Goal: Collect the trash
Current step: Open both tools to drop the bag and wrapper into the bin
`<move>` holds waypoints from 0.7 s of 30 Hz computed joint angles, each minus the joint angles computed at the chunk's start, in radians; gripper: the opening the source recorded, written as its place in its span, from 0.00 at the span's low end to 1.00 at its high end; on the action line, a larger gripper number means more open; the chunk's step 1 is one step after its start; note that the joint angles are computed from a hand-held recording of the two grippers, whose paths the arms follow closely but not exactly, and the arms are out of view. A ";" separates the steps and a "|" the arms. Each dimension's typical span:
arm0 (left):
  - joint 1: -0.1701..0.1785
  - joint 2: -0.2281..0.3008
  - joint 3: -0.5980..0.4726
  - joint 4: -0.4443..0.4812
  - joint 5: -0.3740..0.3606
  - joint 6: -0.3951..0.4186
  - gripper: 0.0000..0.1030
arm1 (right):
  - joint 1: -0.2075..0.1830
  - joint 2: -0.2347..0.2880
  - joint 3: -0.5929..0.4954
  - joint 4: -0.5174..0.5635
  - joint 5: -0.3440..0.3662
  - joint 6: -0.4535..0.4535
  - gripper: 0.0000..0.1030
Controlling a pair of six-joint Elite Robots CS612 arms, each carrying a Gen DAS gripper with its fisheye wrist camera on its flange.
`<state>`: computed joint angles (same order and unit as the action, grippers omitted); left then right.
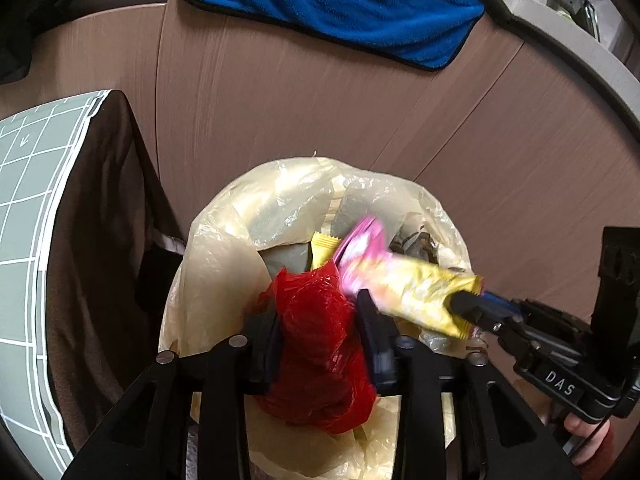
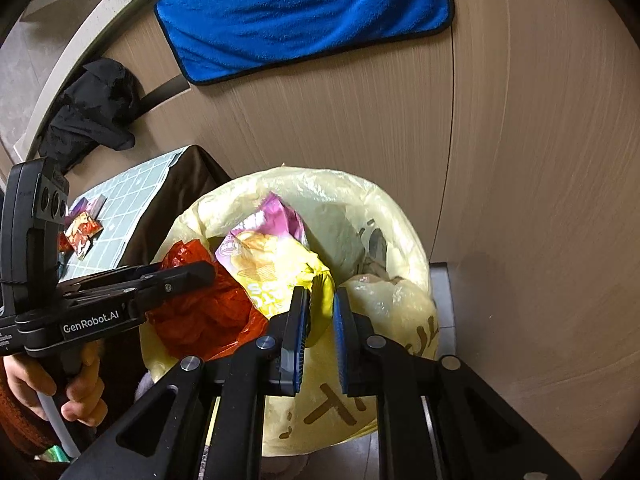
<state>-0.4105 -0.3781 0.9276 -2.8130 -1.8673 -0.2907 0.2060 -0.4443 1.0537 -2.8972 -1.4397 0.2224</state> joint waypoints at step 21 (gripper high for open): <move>0.041 -0.137 0.253 -0.346 0.202 -0.107 0.49 | 0.026 -0.046 0.081 -0.229 -0.059 -0.006 0.31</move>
<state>-0.3699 -0.5148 1.1808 -3.1589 -1.6657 -0.3976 0.2322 -0.4907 1.1349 -3.1260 -1.4985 0.2164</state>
